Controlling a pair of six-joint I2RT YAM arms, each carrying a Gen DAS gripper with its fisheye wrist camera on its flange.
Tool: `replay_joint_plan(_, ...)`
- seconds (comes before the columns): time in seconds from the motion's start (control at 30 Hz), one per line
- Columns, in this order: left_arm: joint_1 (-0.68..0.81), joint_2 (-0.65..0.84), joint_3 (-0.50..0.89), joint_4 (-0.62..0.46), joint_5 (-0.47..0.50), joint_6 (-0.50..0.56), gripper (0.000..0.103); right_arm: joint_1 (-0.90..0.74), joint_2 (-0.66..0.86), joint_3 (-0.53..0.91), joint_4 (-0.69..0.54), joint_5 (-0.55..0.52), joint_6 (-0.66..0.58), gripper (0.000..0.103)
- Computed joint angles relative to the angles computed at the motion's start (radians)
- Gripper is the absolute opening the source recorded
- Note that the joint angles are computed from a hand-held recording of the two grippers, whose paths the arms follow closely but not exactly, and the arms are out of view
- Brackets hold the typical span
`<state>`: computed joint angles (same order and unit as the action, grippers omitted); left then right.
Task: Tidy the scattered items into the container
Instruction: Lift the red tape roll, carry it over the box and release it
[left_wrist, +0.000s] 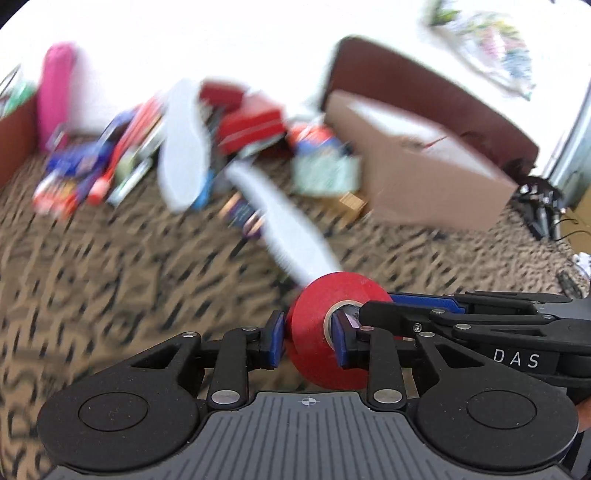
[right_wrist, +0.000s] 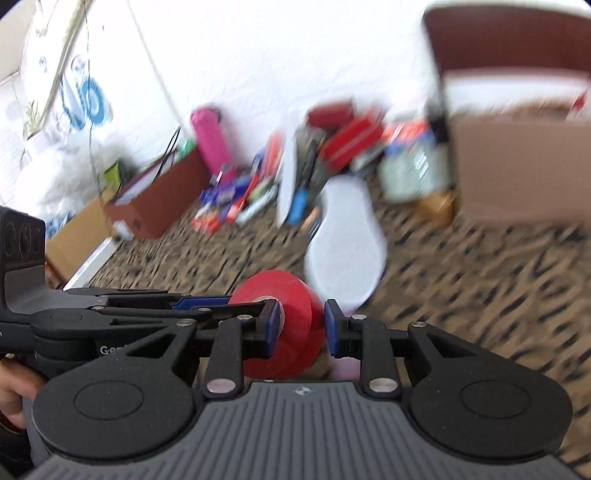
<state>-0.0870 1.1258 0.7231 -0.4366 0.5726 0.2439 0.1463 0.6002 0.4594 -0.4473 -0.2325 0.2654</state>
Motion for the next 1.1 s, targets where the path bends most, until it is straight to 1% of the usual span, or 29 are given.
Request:
replay_joint_plan(0.1,-0.129,0.024,0.07,0.064,-0.033,-0.086,0.027,-0.191,-0.011,0.068,-0.036,-0.103,-0.119,0.029)
replay_joint_plan(0.2,-0.274,0.084,0.164,0.146,-0.1,-0.158,0.027,-0.427,0.048,0.159,-0.039,-0.252,-0.25,0.029)
replay_joint_plan(0.23,-0.317,0.118,0.202,0.171,-0.118,-0.183,0.027,-0.486,0.075,0.19,-0.031,-0.283,-0.282,0.029)
replay_joint_plan(0.37,-0.438,0.31,0.421,0.205,-0.133,-0.271,0.027,-0.695,0.231,0.313,0.037,-0.392,-0.373,0.03)
replay_joint_plan(0.43,-0.492,0.408,0.531,0.218,-0.146,-0.299,0.027,-0.794,0.335,0.375,0.071,-0.449,-0.404,0.03)
replay_joint_plan(0.5,-0.54,0.506,0.639,0.222,-0.155,-0.327,0.027,-0.868,0.437,0.43,0.107,-0.484,-0.429,0.03)
replay_joint_plan(0.57,-0.58,0.595,0.731,0.231,-0.164,-0.361,0.027,-0.925,0.535,0.483,0.134,-0.512,-0.456,0.03)
replay_joint_plan(0.67,-0.621,0.721,0.842,0.245,-0.174,-0.378,0.027,-0.987,0.667,0.54,0.176,-0.541,-0.49,0.03)
replay_joint_plan(0.8,-0.657,0.915,1.037,0.175,-0.169,-0.428,0.027,-1.035,0.785,0.569,0.22,-0.569,-0.521,0.026)
replay_joint_plan(0.93,-0.685,1.033,1.146,0.143,-0.204,-0.46,0.027,-1.027,0.884,0.594,0.235,-0.506,-0.577,0.027)
replay_joint_plan(1.1,-0.706,1.134,1.276,0.087,-0.215,-0.472,0.028,-1.055,0.956,0.624,0.256,-0.511,-0.577,0.027)
